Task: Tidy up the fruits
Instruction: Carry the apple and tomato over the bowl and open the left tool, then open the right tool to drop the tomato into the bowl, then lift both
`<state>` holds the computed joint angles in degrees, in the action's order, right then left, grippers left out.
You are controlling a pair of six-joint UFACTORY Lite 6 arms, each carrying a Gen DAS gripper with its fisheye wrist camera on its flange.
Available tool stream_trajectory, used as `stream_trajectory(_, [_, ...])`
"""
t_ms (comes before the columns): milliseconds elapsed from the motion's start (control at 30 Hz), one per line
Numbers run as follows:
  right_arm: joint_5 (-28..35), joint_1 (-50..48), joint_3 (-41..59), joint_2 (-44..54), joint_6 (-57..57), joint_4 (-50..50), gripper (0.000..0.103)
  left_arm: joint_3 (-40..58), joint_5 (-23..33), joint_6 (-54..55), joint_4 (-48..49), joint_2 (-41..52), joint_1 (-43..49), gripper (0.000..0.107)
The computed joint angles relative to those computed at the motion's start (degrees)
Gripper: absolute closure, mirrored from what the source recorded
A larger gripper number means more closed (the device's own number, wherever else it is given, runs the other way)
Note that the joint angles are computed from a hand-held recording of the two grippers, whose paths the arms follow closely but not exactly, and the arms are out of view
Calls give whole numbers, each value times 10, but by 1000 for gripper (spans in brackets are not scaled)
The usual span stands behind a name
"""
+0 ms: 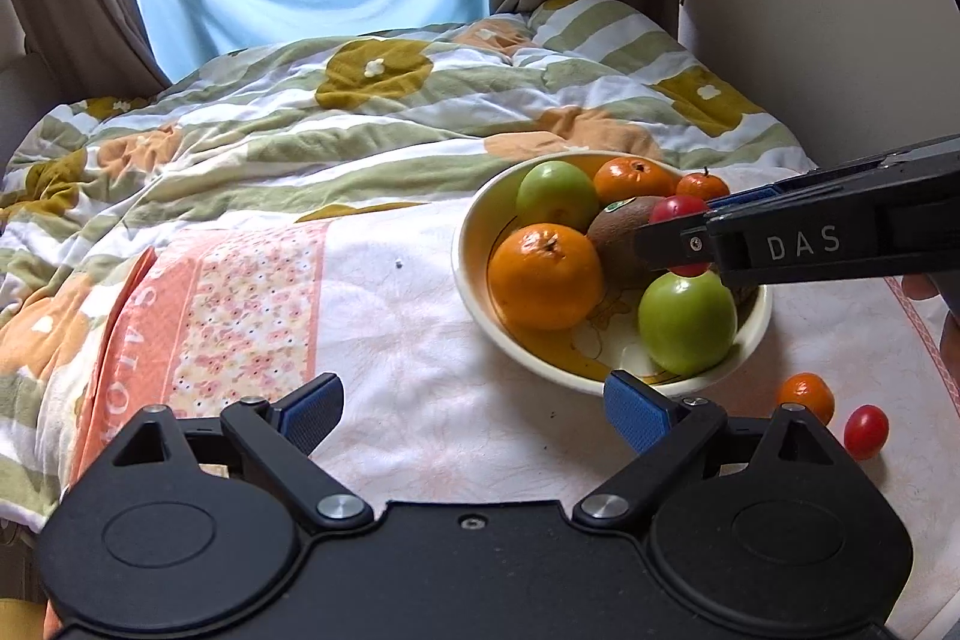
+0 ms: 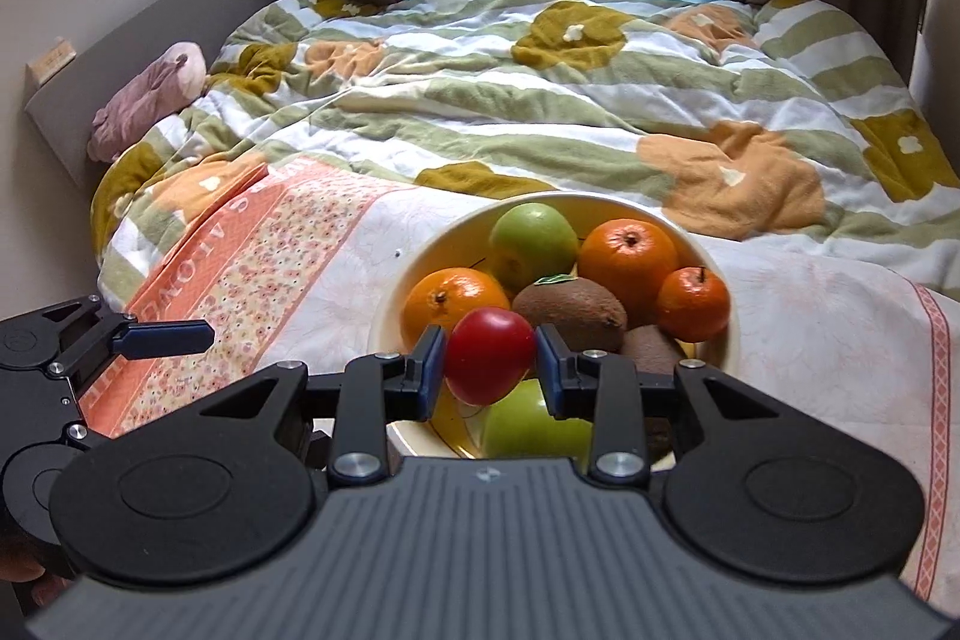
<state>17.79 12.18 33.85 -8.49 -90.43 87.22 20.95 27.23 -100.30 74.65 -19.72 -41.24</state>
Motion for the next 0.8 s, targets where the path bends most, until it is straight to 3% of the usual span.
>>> stream_trajectory(367, [-38,74,3,74,-258,239,53,-66,-9,-18,11,-50,37,11])
stream_trajectory(433, [-35,75,7,79,-259,235,44,-66,-10,-22,11,-49,40,11])
stream_trajectory(500, [-26,69,4,75,-251,226,27,-67,-5,-16,2,-55,39,11])
stream_trajectory(533, [-21,64,2,71,-246,223,8,-67,-1,-10,-5,-59,36,11])
stream_trajectory(567, [-14,58,1,67,-224,201,0,-67,6,-1,-16,-66,33,11])
stream_trajectory(800, [10,17,-9,6,-104,77,0,-57,71,50,-90,-114,-12,11])
